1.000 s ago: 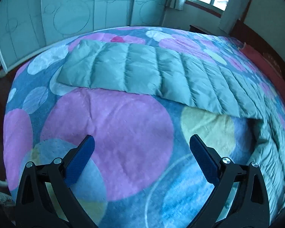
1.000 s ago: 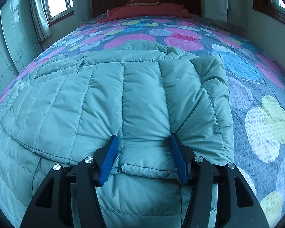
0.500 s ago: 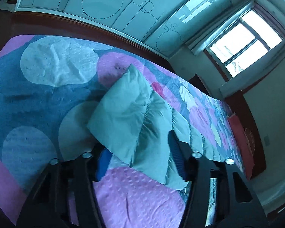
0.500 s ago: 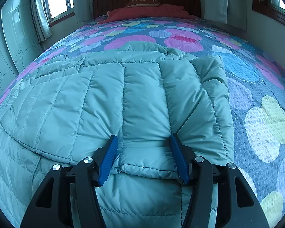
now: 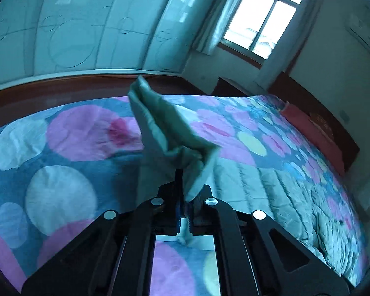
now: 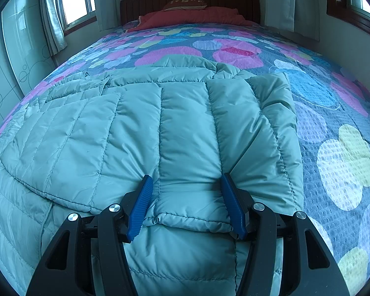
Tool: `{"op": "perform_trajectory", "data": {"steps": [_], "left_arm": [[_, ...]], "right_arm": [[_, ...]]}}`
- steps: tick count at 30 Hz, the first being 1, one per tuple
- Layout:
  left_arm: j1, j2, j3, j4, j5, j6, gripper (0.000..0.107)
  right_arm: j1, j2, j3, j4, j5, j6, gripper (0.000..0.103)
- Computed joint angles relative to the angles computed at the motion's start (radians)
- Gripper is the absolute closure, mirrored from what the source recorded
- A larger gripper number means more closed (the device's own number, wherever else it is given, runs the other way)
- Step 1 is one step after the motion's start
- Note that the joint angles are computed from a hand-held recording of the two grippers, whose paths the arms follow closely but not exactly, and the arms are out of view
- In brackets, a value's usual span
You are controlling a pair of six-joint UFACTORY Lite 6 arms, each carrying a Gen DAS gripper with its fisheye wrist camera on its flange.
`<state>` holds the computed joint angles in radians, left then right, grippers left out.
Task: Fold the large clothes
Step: 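Grasp the other sleeve cuff with the left gripper and lift it, then lay the sleeve over the jacket body and open the left gripper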
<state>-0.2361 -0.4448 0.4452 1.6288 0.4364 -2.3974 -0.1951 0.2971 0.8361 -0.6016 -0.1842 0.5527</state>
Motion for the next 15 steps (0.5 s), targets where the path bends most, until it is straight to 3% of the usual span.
{"op": "perform_trajectory", "data": {"steps": [5,9,15], "left_arm": [[-0.309,0.315,0.289,-0.032,0.119,0.031,0.103],[-0.439,0.580,0.566,-0.085,0.107,0.129,0.103],[-0.586,0.924,0.951,-0.260,0.141,0.403,0.103]], "right_arm": [[-0.003,0.004,0.013,-0.059,0.001,0.061,0.046],[-0.013,0.012,0.028,-0.128,-0.004,0.129,0.046],[-0.019,0.012,0.011,-0.097,-0.030,0.108,0.046]]}}
